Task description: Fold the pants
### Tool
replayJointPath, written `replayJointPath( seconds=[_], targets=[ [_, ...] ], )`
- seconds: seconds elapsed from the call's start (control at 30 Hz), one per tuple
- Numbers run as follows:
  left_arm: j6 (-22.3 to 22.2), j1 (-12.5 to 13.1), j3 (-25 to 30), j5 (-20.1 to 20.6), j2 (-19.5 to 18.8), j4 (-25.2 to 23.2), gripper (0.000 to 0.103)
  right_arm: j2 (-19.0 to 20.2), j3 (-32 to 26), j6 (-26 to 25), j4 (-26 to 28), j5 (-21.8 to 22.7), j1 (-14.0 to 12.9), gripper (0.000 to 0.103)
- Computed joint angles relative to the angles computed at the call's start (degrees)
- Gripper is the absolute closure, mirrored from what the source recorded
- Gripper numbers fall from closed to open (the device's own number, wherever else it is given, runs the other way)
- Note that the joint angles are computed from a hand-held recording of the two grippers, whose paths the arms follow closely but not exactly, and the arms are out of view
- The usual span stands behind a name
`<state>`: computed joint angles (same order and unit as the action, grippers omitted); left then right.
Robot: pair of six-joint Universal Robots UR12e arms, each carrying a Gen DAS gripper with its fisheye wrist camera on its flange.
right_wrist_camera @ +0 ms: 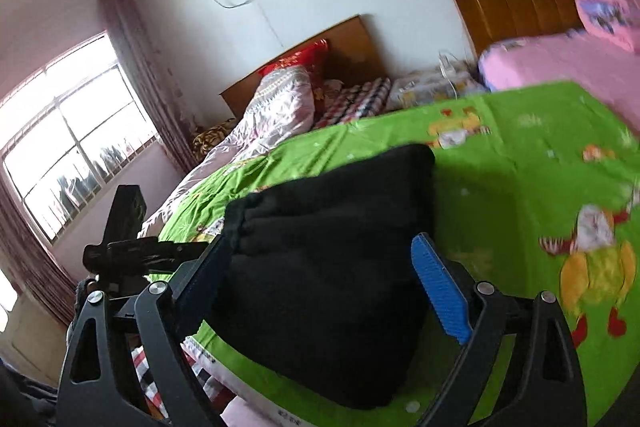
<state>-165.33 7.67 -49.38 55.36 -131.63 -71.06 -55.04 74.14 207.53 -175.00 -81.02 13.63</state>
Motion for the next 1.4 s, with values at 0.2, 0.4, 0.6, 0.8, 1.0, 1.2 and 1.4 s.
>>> replayJointPath(
  seconds=[0.2, 0.4, 0.6, 0.8, 1.0, 1.2, 1.4],
  targets=[
    [6.2, -1.7, 4.1, 0.0, -1.0, -8.1, 0.027, 0.7, 0.2, 0.6, -0.2, 2.0, 0.1, 0.014],
    [2.9, -1.8, 4.9, 0.2, -2.7, -7.3, 0.023, 1.3, 0.0, 0.0, 1.1, 1.9, 0.1, 0.014],
    [3.8, -2.2, 0.0, 2.4, -0.3, -0.3, 0.031, 0.1, 1.8, -3.5, 3.1, -1.2, 0.6, 0.014],
    [1.6, -0.8, -0.8, -3.5, -0.1, 0.4, 0.059, -1.8, 3.9, -13.6, 7.2, -9.7, 2.8, 0.012],
    [-0.5, -0.4, -4.2, -5.5, 1.7, 6.3, 0.076, -1.1, 3.3, -15.6, 11.2, -13.0, 3.8, 0.012],
    [-1.9, 0.0, -4.6, -11.8, 3.4, 9.7, 0.080, -0.7, 3.4, -17.2, 10.7, -12.3, 4.0, 0.012],
    [-2.4, -0.3, -1.5, -17.6, 3.3, 7.3, 0.081, -0.4, 3.5, -10.8, 9.5, -12.3, 3.3, 0.012]
  ],
)
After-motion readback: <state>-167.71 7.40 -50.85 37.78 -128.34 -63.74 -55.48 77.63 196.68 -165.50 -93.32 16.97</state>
